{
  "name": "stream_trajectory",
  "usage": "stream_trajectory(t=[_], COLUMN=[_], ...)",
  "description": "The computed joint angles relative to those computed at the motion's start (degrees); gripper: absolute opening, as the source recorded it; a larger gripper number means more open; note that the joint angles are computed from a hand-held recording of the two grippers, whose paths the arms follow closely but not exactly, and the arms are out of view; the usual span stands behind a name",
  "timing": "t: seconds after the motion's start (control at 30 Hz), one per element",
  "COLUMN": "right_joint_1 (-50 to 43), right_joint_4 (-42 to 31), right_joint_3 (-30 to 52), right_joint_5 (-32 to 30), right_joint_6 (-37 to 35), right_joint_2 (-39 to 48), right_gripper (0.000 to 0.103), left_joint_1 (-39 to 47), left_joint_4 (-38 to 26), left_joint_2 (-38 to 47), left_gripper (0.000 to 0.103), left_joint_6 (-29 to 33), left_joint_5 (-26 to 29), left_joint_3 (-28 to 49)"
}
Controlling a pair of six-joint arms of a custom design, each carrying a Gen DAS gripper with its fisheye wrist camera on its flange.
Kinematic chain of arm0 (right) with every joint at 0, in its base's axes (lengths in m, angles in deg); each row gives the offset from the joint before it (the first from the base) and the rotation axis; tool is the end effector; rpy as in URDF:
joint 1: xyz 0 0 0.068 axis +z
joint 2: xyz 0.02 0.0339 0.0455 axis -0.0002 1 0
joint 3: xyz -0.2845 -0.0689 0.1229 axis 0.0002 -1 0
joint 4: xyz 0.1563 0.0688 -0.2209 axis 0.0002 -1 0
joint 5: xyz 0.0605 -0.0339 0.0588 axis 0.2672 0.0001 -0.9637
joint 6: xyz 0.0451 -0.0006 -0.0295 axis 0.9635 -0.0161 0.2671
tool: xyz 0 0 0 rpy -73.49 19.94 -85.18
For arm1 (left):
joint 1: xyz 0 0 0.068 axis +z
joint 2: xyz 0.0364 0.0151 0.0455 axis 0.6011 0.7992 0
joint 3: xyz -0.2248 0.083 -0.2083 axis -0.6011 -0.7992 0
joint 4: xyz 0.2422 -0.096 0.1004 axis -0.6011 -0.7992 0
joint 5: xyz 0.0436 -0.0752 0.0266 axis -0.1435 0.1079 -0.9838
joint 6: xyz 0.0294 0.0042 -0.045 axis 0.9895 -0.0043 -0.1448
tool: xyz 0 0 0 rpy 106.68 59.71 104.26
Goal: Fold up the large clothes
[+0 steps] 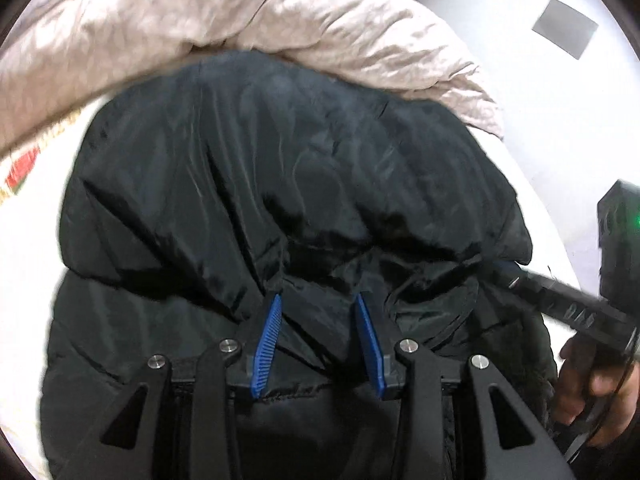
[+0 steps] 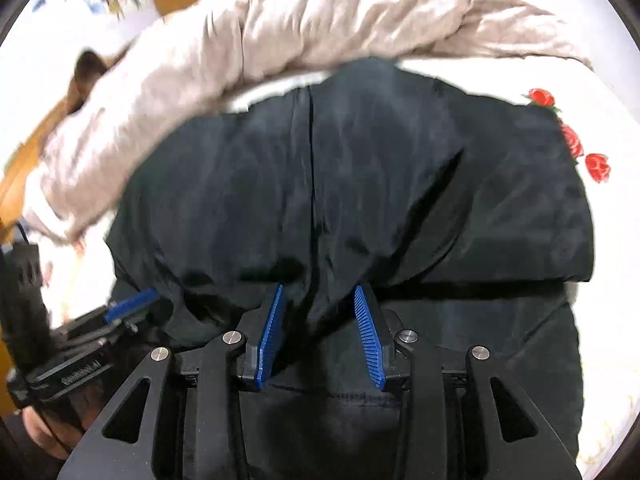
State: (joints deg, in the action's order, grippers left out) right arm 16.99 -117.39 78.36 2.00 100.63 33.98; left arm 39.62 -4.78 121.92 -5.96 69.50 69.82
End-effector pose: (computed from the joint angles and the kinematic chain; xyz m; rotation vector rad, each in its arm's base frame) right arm 0.1706 0.0501 0.2335 0.3373 2.5706 0.2472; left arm 0.2390 -0.0083 0.1863 0.4778 2.5382 -0.6691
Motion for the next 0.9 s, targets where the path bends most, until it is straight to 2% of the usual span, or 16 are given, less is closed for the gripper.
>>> stream_trajectory(t=[0.07, 0.13, 0.27, 0.33, 0.43, 0.53, 0.63, 0.73, 0.83, 0.9], right_joint_1=[-2.65, -6.01, -2.65, -2.22, -1.14, 0.76, -1.58, -11.57, -17.27, -20.82], right_joint_4=[3.76, 6.83, 7.91, 6.05, -0.65, -6.49, -6.45, 0.14, 4.46, 6.89], right_joint_3=[-2.42, -4.46, -5.07, -4.26, -0.29, 3.38, 6.53, 8.85, 8.4, 6.68], right_joint_5=[-1.88, -3.83, 0.68, 0.67, 1.71, 5.16, 6.47, 0.97, -0.66, -2.62], right_joint_6=[-0.75, -2.08, -2.21, -1.43, -0.77, -1.35, -3.72, -9.85, -12.5, -13.58], right_joint_2=[3.99, 3.87, 4.7, 4.18, 1.03, -6.4, -8.64, -2.2, 6.34, 11.11], right_gripper=[0.037, 0.037, 0.037, 0.038, 0.038, 0.038, 0.038, 0.038, 0.038, 0.038], left_joint_1=[-1.71, -2.89, -5.33, -5.16, -2.14, 2.61, 4.87, 3.43, 1.94, 1.17], left_joint_4=[3.6, 5.83, 10.05, 8.71, 0.86, -6.51, -8.21, -2.49, 3.31, 4.67], left_joint_2=[1.28, 1.61, 2.11, 2.62, 0.68, -3.52, -5.89, -3.19, 5.48, 10.44], left_gripper=[0.04, 0.04, 0.041, 0.041, 0.041, 0.041, 0.041, 0.042, 0.042, 0.041], left_joint_6=[-3.0, -4.74, -6.46, -6.41, -2.78, 3.15, 4.61, -0.25, -4.85, -6.1], left_joint_5=[-1.09, -1.78, -3.94, -3.55, -0.8, 2.59, 5.2, 3.54, -2.12, -3.89], left_joint_3=[-1.08, -1.87, -3.38, -2.35, 0.51, 2.58, 5.75, 9.96, 14.55, 15.88])
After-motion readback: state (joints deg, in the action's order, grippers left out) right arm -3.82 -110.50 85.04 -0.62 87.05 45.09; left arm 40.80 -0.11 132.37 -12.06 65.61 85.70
